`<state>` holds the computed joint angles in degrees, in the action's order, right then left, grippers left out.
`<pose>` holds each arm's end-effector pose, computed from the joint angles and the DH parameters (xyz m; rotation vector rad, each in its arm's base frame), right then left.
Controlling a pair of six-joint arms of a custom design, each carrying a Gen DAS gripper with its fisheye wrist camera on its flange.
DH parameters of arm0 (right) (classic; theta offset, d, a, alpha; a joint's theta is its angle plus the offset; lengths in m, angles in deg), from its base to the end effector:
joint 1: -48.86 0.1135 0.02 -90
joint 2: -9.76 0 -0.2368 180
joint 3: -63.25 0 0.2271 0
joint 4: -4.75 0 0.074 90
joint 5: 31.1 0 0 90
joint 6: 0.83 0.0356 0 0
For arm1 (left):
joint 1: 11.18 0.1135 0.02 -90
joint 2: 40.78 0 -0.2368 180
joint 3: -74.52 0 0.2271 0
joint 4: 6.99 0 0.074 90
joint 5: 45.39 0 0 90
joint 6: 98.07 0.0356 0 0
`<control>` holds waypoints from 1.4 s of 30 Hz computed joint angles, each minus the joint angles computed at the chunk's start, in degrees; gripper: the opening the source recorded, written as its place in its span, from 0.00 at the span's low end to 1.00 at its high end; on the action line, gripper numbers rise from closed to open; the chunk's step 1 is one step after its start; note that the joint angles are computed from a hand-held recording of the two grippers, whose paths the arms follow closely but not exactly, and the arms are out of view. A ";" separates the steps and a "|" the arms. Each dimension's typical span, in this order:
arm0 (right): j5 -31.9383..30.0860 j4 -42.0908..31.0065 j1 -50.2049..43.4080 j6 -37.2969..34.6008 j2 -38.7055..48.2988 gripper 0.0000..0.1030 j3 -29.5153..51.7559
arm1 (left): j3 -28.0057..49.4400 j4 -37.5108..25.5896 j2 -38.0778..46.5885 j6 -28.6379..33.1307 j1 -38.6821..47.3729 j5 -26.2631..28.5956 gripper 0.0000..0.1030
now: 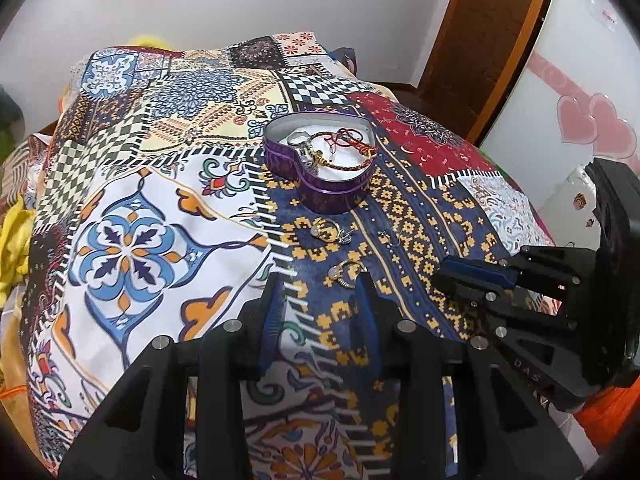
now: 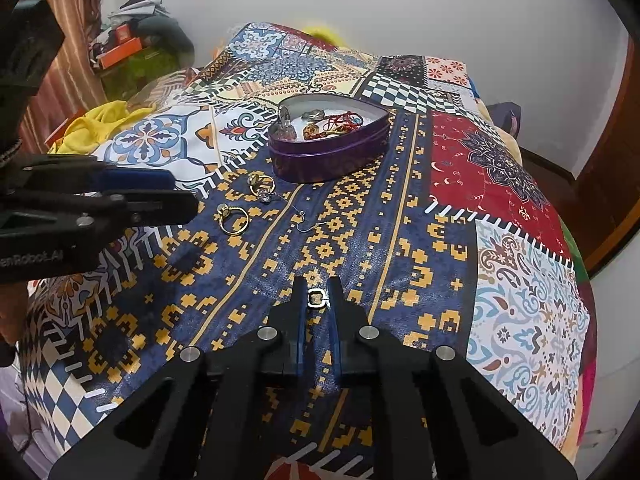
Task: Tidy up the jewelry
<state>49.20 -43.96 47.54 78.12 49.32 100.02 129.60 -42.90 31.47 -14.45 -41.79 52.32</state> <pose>0.1323 0.0030 0.1679 -0.2806 2.4392 0.1147 0.1959 -0.1214 0.1846 0.5886 2.4698 -0.4310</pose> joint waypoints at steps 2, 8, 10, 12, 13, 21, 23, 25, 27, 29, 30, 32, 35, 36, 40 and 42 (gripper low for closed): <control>-1.24 -0.44 -1.38 -0.41 0.13 0.08 0.47 | 0.51 0.33 1.10 0.09 -0.17 0.39 0.35; -5.67 -1.02 -8.00 -2.52 1.88 0.08 2.16 | 2.26 2.30 6.32 -0.24 -2.02 -1.14 0.33; -6.22 -1.19 -9.19 -3.05 1.93 0.08 2.36 | 2.79 2.76 7.90 -0.21 -2.33 -1.23 0.24; -6.85 -1.26 -10.15 -3.49 2.13 0.08 2.51 | 2.80 3.33 8.39 -0.48 -2.62 -1.80 0.18; -7.06 -1.26 -10.51 -3.55 2.10 0.08 2.51 | 2.80 3.39 8.43 -0.54 -2.48 -1.74 0.13; -8.56 -0.80 -11.40 -3.05 2.67 0.08 3.27 | 1.66 3.56 6.41 -1.04 -1.14 -0.89 0.06; -8.60 -1.03 -11.24 -2.72 2.34 0.08 3.71 | 1.62 3.19 5.55 -0.97 -1.34 -1.21 0.06; -8.85 -1.25 -11.29 -2.48 2.04 0.08 4.16 | 1.70 2.63 4.51 -0.94 -1.47 -1.47 0.06; -9.61 -1.83 -12.03 -2.69 1.90 0.08 5.03 | 2.01 1.96 3.42 -1.01 -1.38 -1.44 0.06; -10.14 -2.38 -12.51 -2.61 1.47 0.08 5.97 | 2.56 1.32 2.45 -1.03 -1.20 -1.47 0.06; -10.22 -2.49 -12.55 -2.52 1.35 0.08 6.33 | 2.94 0.99 1.82 -0.94 -1.11 -1.67 0.06; -10.53 -2.80 -12.84 -2.39 0.97 0.08 7.22 | 3.81 0.50 1.23 -0.78 -0.80 -1.63 0.06; -10.84 -2.59 -12.64 -1.75 1.18 0.08 8.70 | 5.04 -0.03 0.21 -0.34 -0.42 -2.05 0.06; -10.75 -2.34 -12.44 -1.46 1.28 0.08 9.08 | 5.56 -0.21 -0.06 -0.21 -0.41 -2.36 0.06; -10.53 -0.61 -11.40 -0.27 2.79 0.08 10.89 | 7.36 -0.45 -0.59 0.51 0.34 -2.34 0.06; -10.10 0.67 -10.60 0.42 3.54 0.08 11.43 | 8.42 -0.32 -0.42 0.82 0.81 -2.16 0.06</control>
